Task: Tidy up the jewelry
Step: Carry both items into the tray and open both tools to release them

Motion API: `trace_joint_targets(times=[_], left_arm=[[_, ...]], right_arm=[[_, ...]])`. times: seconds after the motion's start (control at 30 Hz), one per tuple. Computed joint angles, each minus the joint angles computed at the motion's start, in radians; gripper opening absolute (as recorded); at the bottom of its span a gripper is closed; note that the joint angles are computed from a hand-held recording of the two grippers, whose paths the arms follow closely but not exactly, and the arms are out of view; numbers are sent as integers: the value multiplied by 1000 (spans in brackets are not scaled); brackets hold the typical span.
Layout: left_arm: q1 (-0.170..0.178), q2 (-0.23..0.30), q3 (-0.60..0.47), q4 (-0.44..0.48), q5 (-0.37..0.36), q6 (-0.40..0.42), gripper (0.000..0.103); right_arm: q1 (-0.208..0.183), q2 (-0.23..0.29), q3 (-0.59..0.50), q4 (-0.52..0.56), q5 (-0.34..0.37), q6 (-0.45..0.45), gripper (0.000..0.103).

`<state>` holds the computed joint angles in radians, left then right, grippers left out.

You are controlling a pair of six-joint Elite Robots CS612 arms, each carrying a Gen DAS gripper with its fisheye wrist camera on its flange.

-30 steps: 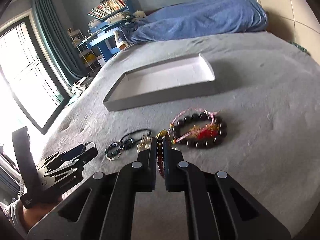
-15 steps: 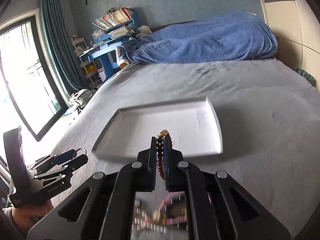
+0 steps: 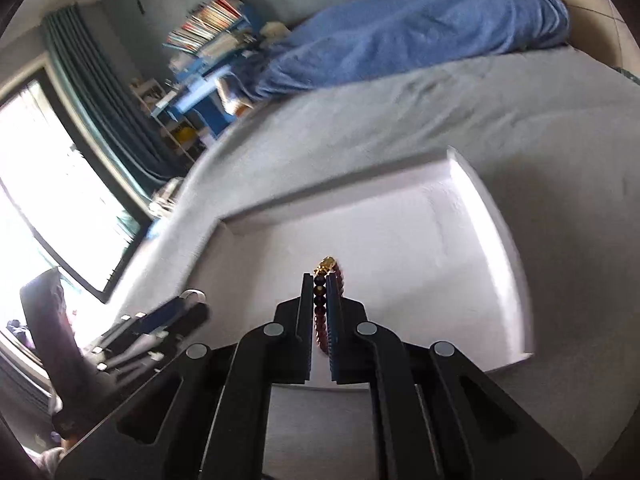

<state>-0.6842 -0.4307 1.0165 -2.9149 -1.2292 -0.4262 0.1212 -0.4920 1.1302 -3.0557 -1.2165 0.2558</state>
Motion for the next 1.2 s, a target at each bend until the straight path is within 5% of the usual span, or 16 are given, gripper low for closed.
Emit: trace_joint_targets(times=[0.3, 0.4, 0.47, 0.6, 0.87, 1.2], left_arm=[[0, 7, 7, -37, -13, 29, 52], [0, 5, 13, -56, -20, 34, 58], [-5, 2, 23, -81, -7, 48, 72], [-13, -16, 62, -152, 12, 69, 78], [-45, -87, 211, -242, 80, 31, 90], [-76, -147, 339, -289, 91, 18, 91]], right_arm=[[6, -8, 13, 89, -137, -71, 6], [8, -13, 26, 73, -163, -74, 7], [8, -22, 45, 56, -173, -71, 10], [5, -52, 110, -37, -182, -50, 38], [5, -120, 258, -208, -193, -45, 66], [10, -179, 374, -279, -222, -48, 81]])
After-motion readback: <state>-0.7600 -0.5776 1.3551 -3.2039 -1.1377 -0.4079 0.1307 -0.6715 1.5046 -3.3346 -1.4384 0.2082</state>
